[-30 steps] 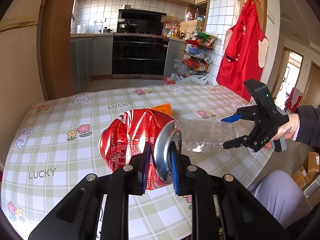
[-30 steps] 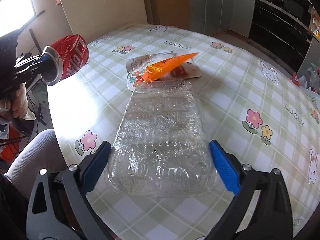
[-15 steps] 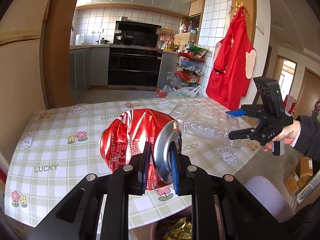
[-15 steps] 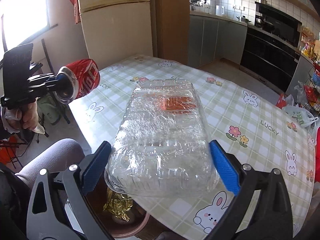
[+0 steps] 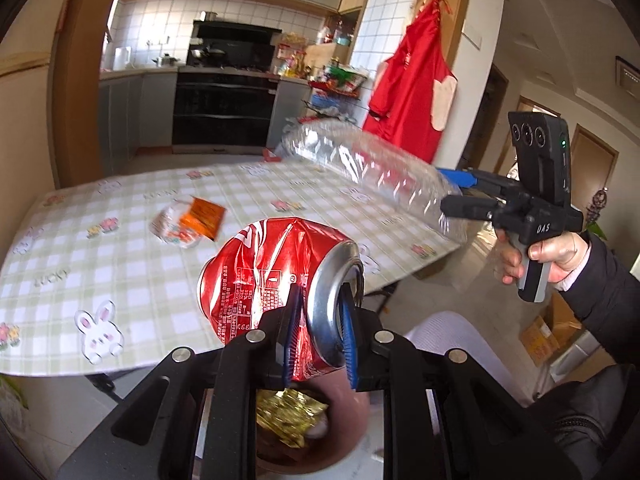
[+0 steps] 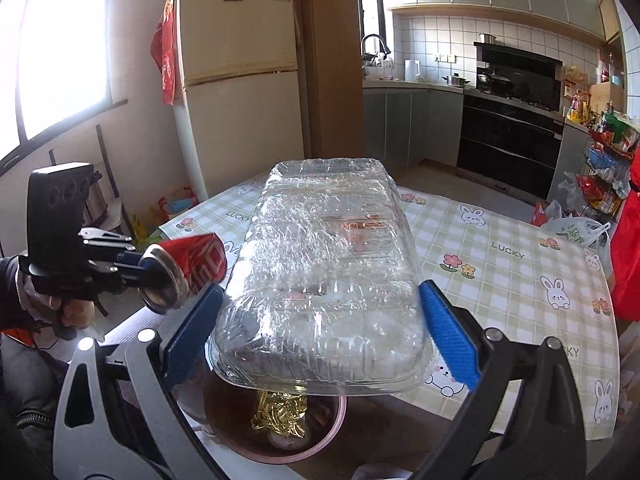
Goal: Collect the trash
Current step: 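Drop the red can into the bin with the left gripper while the right gripper lifts the container, then lower the clear container into the bin and open the right gripper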
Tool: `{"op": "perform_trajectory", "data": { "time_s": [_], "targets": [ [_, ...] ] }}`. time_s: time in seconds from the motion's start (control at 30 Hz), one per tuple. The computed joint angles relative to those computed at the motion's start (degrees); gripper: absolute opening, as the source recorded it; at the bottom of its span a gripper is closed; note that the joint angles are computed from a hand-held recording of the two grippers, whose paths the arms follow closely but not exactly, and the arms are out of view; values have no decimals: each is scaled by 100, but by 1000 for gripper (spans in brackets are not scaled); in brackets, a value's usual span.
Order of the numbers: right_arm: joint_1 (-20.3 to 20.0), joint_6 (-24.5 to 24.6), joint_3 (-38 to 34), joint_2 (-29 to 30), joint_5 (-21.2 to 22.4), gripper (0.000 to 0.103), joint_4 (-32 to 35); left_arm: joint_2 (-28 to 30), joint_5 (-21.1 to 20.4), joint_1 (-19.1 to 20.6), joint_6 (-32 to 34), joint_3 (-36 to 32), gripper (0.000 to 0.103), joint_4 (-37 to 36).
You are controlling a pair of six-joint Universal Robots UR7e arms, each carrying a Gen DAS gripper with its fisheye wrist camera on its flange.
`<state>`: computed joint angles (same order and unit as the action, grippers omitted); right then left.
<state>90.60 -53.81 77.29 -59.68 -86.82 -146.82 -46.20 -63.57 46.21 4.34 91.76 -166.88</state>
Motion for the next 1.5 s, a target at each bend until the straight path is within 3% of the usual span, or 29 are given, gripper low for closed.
{"op": "perform_trajectory", "data": {
  "time_s": [0.3, 0.73, 0.77, 0.87, 1.03, 1.27, 1.37, 1.5],
  "targets": [
    [-192, 202, 462, -368, 279, 96, -309, 208, -398, 121, -549, -162, 19, 668],
    [-277, 541, 256, -136, 184, 96, -318, 488, -575, 347, -672, -610, 19, 1307],
    [-258, 557, 232, -110, 157, 96, -299, 496, -577, 361, -674, -625, 24, 1308],
    [-221, 544, 227, -75, 90, 96, -272, 476, -580, 390, -718, -592, 52, 1092],
    [-96, 342, 285, -34, -85, 96, -282, 381, -478, 413, -961, -515, 53, 478],
    [57, 70, 445, -6, -132, 96, -249, 227, -1233, 419, -1362, -741, 59, -65],
    [127, 65, 447, 53, -375, 97, -7, 174, -942, 305, -1224, -764, 59, -101],
    [166, 8, 520, 113, -381, 97, 144, 71, -481, 214, -1004, -646, 59, -62]
  ]
}}
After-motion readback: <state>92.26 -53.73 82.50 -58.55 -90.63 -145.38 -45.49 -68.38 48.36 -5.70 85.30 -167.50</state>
